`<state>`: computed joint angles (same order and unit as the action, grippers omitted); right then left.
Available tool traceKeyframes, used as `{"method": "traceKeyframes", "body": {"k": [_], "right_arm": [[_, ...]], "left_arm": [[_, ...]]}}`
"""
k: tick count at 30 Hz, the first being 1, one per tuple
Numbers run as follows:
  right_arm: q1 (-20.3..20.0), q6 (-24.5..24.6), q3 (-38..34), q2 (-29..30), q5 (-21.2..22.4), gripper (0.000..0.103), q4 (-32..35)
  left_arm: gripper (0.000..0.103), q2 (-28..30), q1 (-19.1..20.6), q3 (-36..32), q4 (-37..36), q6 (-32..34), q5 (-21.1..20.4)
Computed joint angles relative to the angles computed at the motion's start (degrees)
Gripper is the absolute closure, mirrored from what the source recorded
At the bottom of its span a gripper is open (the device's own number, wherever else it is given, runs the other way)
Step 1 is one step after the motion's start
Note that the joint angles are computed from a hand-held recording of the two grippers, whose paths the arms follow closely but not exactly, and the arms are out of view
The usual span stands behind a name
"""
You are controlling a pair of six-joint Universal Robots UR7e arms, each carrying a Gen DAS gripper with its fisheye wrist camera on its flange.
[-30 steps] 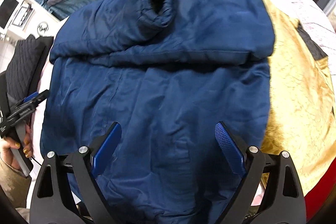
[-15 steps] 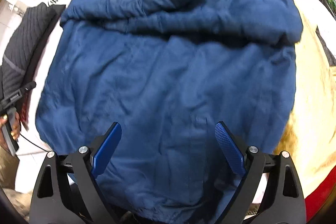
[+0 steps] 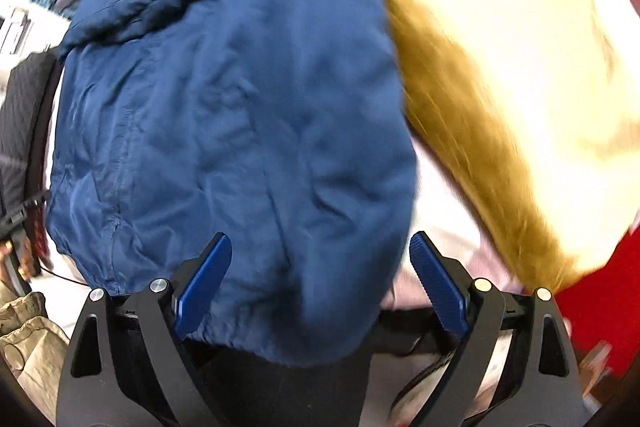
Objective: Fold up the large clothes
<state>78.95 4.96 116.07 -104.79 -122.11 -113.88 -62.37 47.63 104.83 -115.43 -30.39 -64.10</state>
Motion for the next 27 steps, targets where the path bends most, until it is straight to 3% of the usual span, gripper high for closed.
{"method": "traceKeyframes", "body": {"k": [4, 8, 11, 12, 14, 15, 16, 17, 21, 24, 27], "right_arm": [[-3.7, -0.5, 1.2, -1.6, 5.4, 0.014, 2.2], [-5.2, -2.1, 3.1, -1.8, 6.7, 0.014, 3.7], [-7.2, -2.7, 4.3, -2.6, 9.2, 0.015, 4.9], [-7.6, -2.9, 4.5, -2.7, 9.5, 0.02, 5.0], [-7.9, -3.6, 4.5, -3.0, 10.0, 0.036, 5.4], [-7.8, -3.8, 4.3, -3.2, 10.4, 0.054, 5.5], [-7.7, -3.8, 3.6, -3.5, 11.7, 0.07, 6.1], [-7.3, -4.1, 2.9, -3.9, 12.9, 0.073, 6.6], [-4.4, -7.6, -0.5, -6.1, 17.5, 0.083, 9.2], [-2.0, -6.4, -2.8, -6.0, 14.0, 0.085, 15.3], [-4.3, -4.0, -1.1, -7.8, 11.8, 0.086, 18.0]], "left_arm": [[0.01, 1.0, 0.7, 0.7, -1.1, 1.4, -3.7], [0.012, 2.4, 1.3, 2.0, -3.0, 0.9, -7.9], [0.019, 2.5, 0.3, 3.8, -5.3, 0.4, -7.7], [0.022, 2.4, 0.0, 4.1, -6.0, -0.5, -7.5], [0.048, 2.0, -0.3, 4.5, -6.8, -3.2, -7.5], [0.056, 1.4, -0.2, 4.7, -7.7, -4.7, -8.2], [0.071, 0.8, -0.3, 4.6, -8.0, -5.8, -8.8], [0.079, 0.1, -0.5, 4.6, -8.1, -6.4, -9.3], [0.085, -2.9, -3.4, 4.0, -6.4, -3.3, -10.0], [0.086, -4.5, -6.0, 3.9, -1.6, -1.2, -9.9], [0.086, -5.8, -6.8, 6.3, 2.3, -2.2, -9.7]]}}
